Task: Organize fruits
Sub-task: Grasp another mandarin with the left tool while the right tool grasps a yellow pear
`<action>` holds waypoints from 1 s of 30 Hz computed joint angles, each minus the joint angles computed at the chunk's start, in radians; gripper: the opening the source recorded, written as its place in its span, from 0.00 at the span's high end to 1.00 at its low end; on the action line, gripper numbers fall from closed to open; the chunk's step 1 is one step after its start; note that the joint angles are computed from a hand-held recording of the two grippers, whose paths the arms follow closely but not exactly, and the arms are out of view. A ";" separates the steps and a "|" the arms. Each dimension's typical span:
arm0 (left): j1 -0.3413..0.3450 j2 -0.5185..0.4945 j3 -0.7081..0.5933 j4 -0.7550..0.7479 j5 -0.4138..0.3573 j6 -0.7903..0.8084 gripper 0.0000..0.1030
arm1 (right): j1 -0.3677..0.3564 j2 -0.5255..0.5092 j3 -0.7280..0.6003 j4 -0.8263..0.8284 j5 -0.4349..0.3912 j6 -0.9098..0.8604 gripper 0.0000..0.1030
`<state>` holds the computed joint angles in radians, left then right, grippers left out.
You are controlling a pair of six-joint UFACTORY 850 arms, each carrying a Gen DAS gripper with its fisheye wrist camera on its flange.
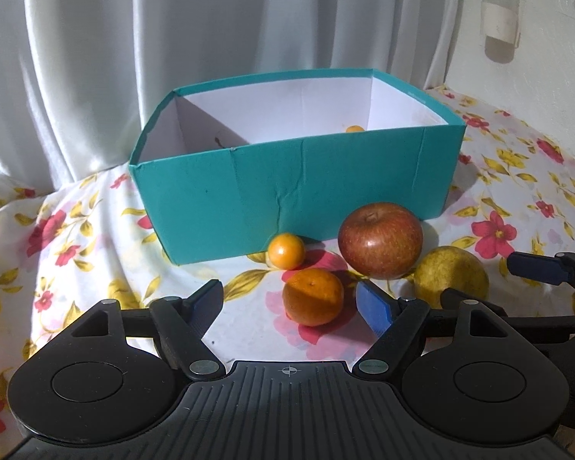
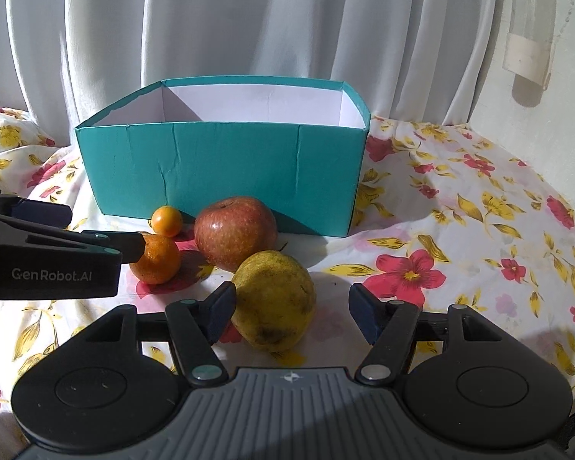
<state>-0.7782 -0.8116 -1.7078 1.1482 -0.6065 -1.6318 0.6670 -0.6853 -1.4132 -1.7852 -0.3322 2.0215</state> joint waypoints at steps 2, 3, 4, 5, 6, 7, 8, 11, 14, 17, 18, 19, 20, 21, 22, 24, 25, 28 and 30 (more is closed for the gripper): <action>0.005 -0.011 -0.012 -0.024 0.004 0.029 0.23 | 0.002 -0.006 -0.003 -0.020 -0.003 0.012 0.35; 0.009 -0.016 -0.017 -0.036 0.010 0.042 0.23 | 0.002 -0.009 -0.006 -0.030 -0.001 0.020 0.35; 0.012 -0.020 -0.022 -0.049 0.014 0.054 0.23 | 0.001 -0.014 -0.013 -0.028 0.005 0.011 0.35; 0.015 -0.024 -0.026 -0.058 0.017 0.065 0.23 | 0.002 -0.019 -0.019 -0.022 0.010 0.000 0.35; 0.017 -0.029 -0.032 -0.066 0.019 0.075 0.23 | 0.002 -0.025 -0.028 -0.006 0.016 -0.022 0.35; 0.019 -0.033 -0.037 -0.073 0.021 0.084 0.23 | 0.002 -0.032 -0.037 0.018 0.024 -0.051 0.35; 0.021 -0.039 -0.042 -0.079 0.024 0.093 0.23 | 0.001 -0.039 -0.046 0.048 0.029 -0.085 0.35; 0.027 -0.056 -0.062 -0.103 0.033 0.127 0.25 | -0.004 -0.059 -0.070 0.136 0.041 -0.167 0.36; 0.032 -0.075 -0.086 -0.138 0.043 0.172 0.28 | -0.010 -0.072 -0.084 0.187 0.051 -0.213 0.37; 0.038 -0.092 -0.107 -0.171 0.052 0.210 0.30 | -0.013 -0.077 -0.087 0.183 0.054 -0.207 0.40; 0.041 -0.097 -0.114 -0.185 0.055 0.223 0.31 | -0.015 -0.079 -0.089 0.187 0.057 -0.214 0.40; 0.043 -0.102 -0.120 -0.196 0.057 0.234 0.32 | -0.017 -0.080 -0.090 0.188 0.060 -0.214 0.40; 0.044 -0.105 -0.124 -0.205 0.061 0.246 0.33 | -0.018 -0.082 -0.092 0.191 0.062 -0.217 0.40; 0.046 -0.108 -0.128 -0.215 0.063 0.257 0.34 | -0.018 -0.083 -0.094 0.194 0.064 -0.222 0.40; 0.047 -0.111 -0.132 -0.223 0.065 0.264 0.35 | -0.019 -0.084 -0.095 0.182 0.066 -0.210 0.40; 0.051 -0.115 -0.137 -0.241 0.074 0.279 0.37 | -0.020 -0.087 -0.098 0.167 0.066 -0.200 0.40; 0.054 -0.119 -0.143 -0.257 0.079 0.294 0.41 | -0.020 -0.089 -0.099 0.162 0.066 -0.197 0.40; 0.059 -0.125 -0.149 -0.281 0.092 0.314 0.46 | -0.023 -0.099 -0.112 0.194 0.068 -0.228 0.40; 0.059 -0.126 -0.148 -0.269 0.095 0.305 0.48 | -0.024 -0.104 -0.117 0.200 0.071 -0.233 0.41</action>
<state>-0.7188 -0.9373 -1.8557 0.8795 -0.5110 -1.3271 0.6430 -0.7889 -1.5306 -1.5850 -0.2608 1.7884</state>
